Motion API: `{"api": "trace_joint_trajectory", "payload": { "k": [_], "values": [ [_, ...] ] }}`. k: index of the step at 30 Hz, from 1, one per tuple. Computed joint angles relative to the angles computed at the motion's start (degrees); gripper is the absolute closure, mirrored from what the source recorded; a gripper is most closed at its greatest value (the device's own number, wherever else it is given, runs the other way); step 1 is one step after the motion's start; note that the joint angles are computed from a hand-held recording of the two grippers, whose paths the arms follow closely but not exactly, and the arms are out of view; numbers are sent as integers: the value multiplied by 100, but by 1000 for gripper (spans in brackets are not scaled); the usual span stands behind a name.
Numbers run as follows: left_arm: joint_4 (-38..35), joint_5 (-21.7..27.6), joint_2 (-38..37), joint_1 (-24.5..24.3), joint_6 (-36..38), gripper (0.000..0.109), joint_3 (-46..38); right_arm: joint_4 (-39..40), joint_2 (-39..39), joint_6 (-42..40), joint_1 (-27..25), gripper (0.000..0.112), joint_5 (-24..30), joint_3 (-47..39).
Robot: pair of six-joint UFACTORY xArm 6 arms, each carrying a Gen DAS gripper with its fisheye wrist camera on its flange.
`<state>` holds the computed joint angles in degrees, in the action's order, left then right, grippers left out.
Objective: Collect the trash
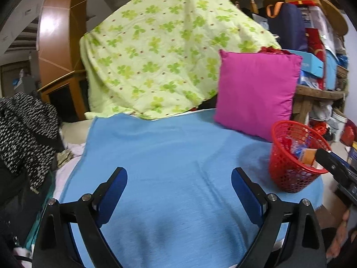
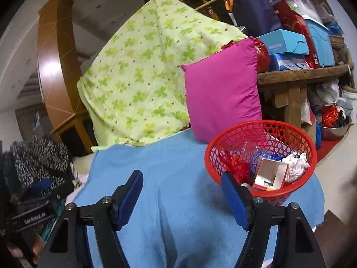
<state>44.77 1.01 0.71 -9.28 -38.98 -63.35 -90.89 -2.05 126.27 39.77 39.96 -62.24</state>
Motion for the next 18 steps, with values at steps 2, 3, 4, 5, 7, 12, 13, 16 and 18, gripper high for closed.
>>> {"api": "trace_joint_trajectory", "payload": {
  "k": [2, 3, 4, 5, 7, 12, 13, 16, 18],
  "values": [
    [383, 94, -48, 87, -428, 14, -9, 104, 3, -127, 78, 37, 61, -55],
    [597, 140, -81, 136, -672, 13, -4, 148, 10, -187, 134, 37, 124, -87],
    [690, 206, -113, 164, -804, 13, 0, 233, 14, -315, 204, 37, 220, -136],
    [717, 255, -142, 186, -855, 13, 13, 318, 22, -431, 255, 37, 305, -182],
    [970, 398, -210, 226, -1131, 13, 21, 484, 47, -675, 347, 37, 476, -294],
    [1776, 784, -386, 273, -1915, 13, 31, 759, 53, -1041, 513, 37, 753, -470],
    [1780, 797, -437, 288, -1941, 13, 70, 804, 40, -1121, 556, 36, 823, -486],
    [1825, 836, -545, 302, -2037, 13, 137, 970, -17, -1275, 639, 36, 1005, -498],
    [1698, 812, -599, 294, -1919, 13, 181, 1081, -105, -1325, 694, 36, 1131, -450]
  ]
}}
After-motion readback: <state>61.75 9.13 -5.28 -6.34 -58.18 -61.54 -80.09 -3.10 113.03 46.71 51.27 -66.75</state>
